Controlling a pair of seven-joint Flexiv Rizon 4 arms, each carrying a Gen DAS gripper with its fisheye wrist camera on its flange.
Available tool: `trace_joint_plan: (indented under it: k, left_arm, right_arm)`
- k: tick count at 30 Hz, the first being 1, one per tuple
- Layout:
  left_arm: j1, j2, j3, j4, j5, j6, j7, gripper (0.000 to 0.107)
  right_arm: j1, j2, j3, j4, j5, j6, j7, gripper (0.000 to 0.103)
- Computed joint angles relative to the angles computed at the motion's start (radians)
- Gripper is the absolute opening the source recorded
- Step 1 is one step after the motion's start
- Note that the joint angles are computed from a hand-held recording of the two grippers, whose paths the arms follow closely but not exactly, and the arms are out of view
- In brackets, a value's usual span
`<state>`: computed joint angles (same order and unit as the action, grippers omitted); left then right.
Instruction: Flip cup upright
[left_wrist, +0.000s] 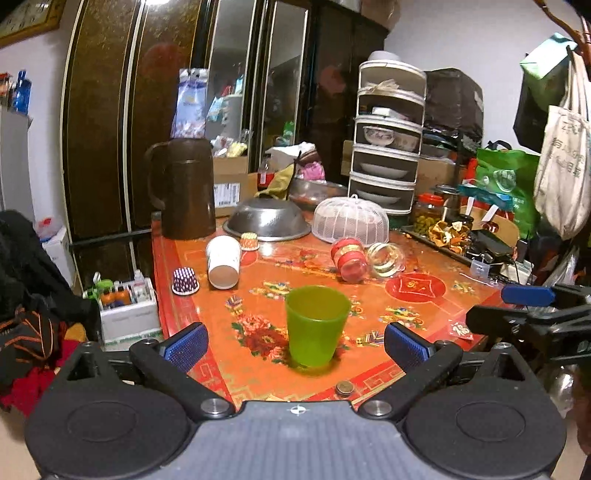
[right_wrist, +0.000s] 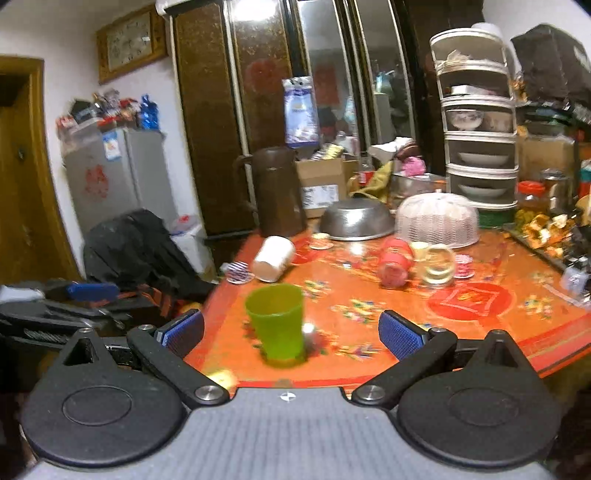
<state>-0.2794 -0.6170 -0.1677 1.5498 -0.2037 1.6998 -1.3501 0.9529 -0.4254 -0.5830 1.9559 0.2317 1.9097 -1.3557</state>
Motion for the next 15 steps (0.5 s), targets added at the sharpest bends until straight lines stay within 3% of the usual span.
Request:
trace_joint_plan:
  k: [2, 4, 15]
  left_arm:
    - [-0.031, -0.016, 0.04, -0.03, -0.009, -0.028, -0.011, 0.102]
    - [-0.059, -0.027, 0.079, -0.054, -0.013, -0.063, -0.025, 0.102]
    - [-0.049, -0.05, 0.052, -0.083, -0.006, -0.088, -0.042, 0.102]
  right_arm:
    - [-0.086, -0.009, 0.078, -0.024, -0.029, -0.03, 0.024, 0.102]
    - [-0.125, -0.02, 0.107, -0.034, -0.05, -0.04, 0.053, 0.102]
    - [-0.067, -0.042, 0.025, -0.013, -0.038, -0.009, 0.083, 0.102]
